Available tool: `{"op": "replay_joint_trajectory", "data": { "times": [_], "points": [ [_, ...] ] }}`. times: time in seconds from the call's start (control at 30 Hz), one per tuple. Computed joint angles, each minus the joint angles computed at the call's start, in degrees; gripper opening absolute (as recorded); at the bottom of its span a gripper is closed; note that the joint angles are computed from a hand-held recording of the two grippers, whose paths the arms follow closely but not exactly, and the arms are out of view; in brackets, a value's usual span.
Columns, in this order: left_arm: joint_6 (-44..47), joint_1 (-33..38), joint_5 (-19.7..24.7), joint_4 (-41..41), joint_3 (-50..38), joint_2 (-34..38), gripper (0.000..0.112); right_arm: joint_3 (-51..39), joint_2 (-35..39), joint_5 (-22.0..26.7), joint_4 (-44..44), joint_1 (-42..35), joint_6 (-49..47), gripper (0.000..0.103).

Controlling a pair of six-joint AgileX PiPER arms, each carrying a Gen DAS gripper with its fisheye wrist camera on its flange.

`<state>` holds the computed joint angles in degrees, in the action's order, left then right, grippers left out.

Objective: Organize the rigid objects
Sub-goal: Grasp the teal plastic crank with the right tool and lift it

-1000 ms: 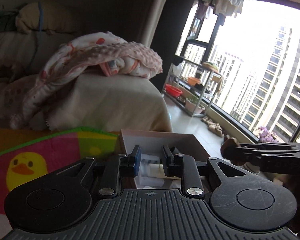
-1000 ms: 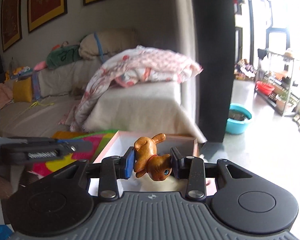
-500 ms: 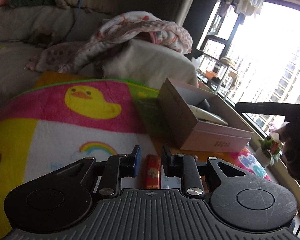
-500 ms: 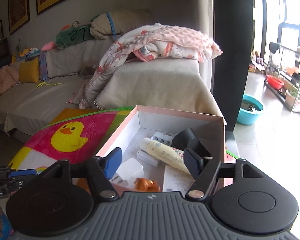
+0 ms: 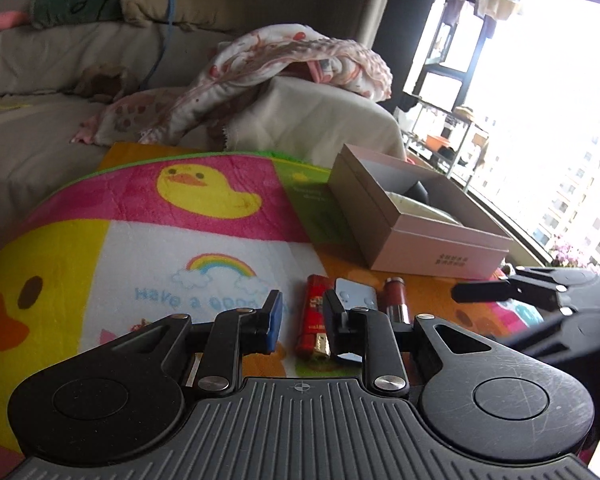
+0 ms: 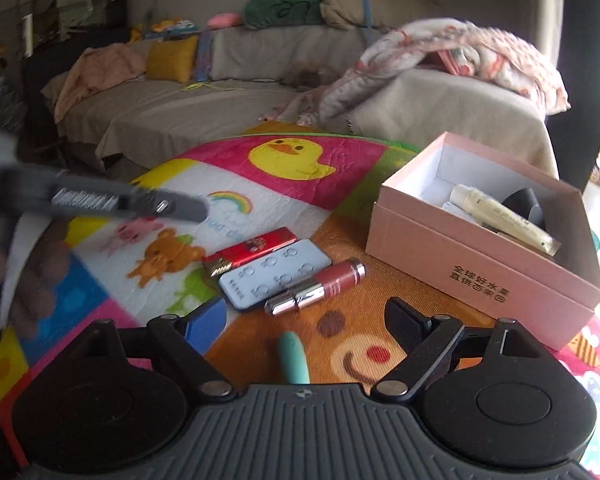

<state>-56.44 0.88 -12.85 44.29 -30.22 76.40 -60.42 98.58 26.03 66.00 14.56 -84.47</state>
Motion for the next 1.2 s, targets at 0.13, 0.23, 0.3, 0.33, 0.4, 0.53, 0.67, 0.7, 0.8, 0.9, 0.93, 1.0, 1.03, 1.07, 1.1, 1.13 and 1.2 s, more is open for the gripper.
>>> {"op": "replay_joint_trajectory", "data": {
  "times": [0.13,0.23,0.3,0.33,0.4,0.53,0.67,0.7,0.8,0.9,0.93,1.0,1.03,1.07,1.1,1.13,1.2],
  "points": [
    [-1.4,-0.6,-1.1,1.8,0.5,0.0,0.024,-9.3,6.7,2.3,-7.7,0.1,17.4,0.079],
    [-2.7,-1.4,-1.7,3.7,0.5,0.1,0.024,-9.8,7.8,-0.4,-8.7,0.8,18.0,0.078],
    [-4.0,-2.2,-2.2,5.6,0.6,0.0,0.024,-8.7,7.4,-1.6,-9.1,0.7,16.6,0.077],
    [-7.0,-2.5,-3.0,9.1,0.5,-0.1,0.024,-8.3,7.3,-2.0,-8.4,0.3,15.0,0.077],
    [-14.9,-2.3,-5.8,18.9,0.3,-0.1,0.024,-5.9,5.9,-4.3,-5.2,-0.2,10.2,0.077],
    [-16.0,-5.5,-5.9,22.8,0.3,-0.9,0.025,-0.8,3.1,-11.7,3.8,-0.7,-1.1,0.077],
    [-12.2,-7.3,-1.3,16.9,-0.4,-0.4,0.025,-0.2,1.5,1.6,-0.7,-7.4,2.8,0.078],
    [-11.7,-7.0,-0.4,15.4,-0.7,-0.1,0.025,0.2,1.0,5.5,-0.6,-9.1,2.3,0.081],
    [-10.1,-5.9,2.1,10.5,-1.4,1.0,0.025,3.3,-0.9,14.4,3.0,-12.4,-5.1,0.087],
    [-9.1,-5.3,4.3,7.4,-1.9,1.4,0.025,4.7,-1.3,19.6,2.1,-12.7,-8.8,0.087],
    [-9.4,-5.1,4.7,7.4,-2.0,1.4,0.025,5.2,-1.5,18.9,1.6,-11.8,-8.8,0.087],
    [-13.2,-4.7,5.4,11.1,-2.2,0.8,0.025,6.2,-1.7,15.4,1.6,-9.6,-8.8,0.087],
    [-14.6,-4.6,5.6,12.7,-2.2,0.6,0.025,7.0,-2.0,13.3,2.1,-8.6,-9.0,0.085],
    [-15.9,-4.5,5.9,14.1,-2.3,0.5,0.025,7.3,-1.9,11.8,2.5,-8.2,-9.1,0.077],
    [-16.7,-4.6,6.1,15.0,-2.4,0.5,0.025,7.8,-2.0,11.5,2.8,-8.4,-9.4,0.071],
    [-16.4,-4.7,6.4,14.5,-2.5,0.6,0.025,8.5,-2.4,11.0,3.8,-8.9,-10.7,0.071],
    [-13.7,-5.0,6.8,11.4,-2.7,1.2,0.025,8.9,-2.9,10.1,3.8,-9.8,-11.5,0.071]
  ]
}}
